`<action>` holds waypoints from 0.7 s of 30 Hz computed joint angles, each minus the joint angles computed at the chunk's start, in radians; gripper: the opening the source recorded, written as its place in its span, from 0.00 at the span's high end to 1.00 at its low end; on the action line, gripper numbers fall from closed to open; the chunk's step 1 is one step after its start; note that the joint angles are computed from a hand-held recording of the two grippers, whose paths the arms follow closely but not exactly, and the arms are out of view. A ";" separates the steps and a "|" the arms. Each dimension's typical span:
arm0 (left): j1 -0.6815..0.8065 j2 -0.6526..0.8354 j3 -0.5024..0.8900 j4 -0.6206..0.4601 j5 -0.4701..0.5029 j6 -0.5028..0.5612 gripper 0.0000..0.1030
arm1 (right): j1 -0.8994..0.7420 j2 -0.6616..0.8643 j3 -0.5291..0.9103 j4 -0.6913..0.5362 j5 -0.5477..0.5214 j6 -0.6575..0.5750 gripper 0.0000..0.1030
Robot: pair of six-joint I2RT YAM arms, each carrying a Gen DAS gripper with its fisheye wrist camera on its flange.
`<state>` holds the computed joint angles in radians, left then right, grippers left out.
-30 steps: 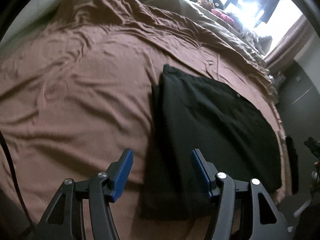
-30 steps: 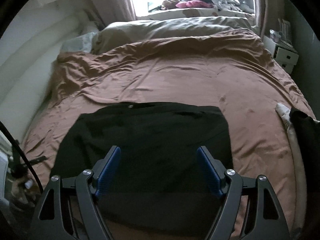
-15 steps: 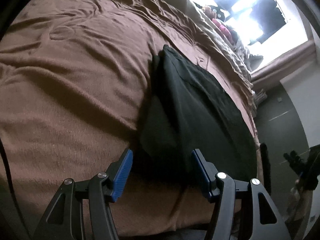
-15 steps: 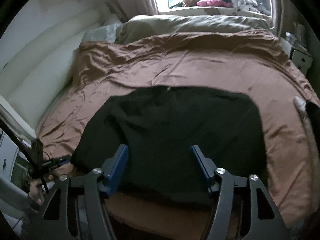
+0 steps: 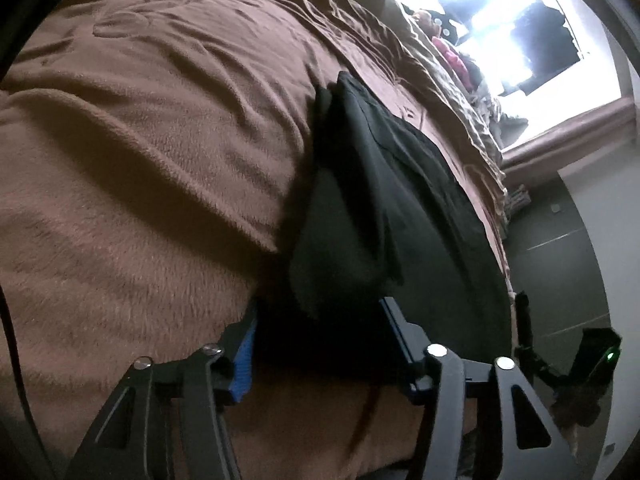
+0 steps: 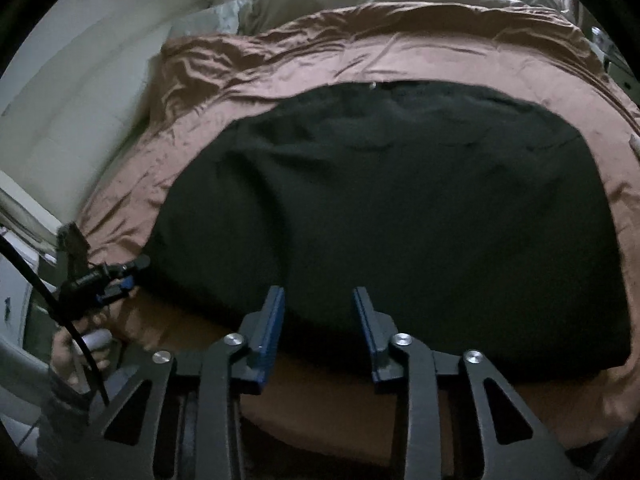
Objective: Fold large clothes
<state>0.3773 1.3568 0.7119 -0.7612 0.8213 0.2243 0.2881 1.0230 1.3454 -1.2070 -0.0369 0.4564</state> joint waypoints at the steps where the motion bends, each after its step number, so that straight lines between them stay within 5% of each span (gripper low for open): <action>1: 0.007 0.009 0.001 0.005 0.008 -0.004 0.54 | 0.003 0.014 -0.018 0.020 -0.003 0.002 0.76; 7: 0.012 -0.007 -0.010 0.014 0.017 -0.015 0.66 | 0.033 0.153 -0.055 0.113 0.060 0.004 0.79; 21: -0.020 -0.033 -0.038 0.102 -0.008 -0.195 0.67 | -0.115 0.526 0.129 0.325 0.035 -0.072 0.91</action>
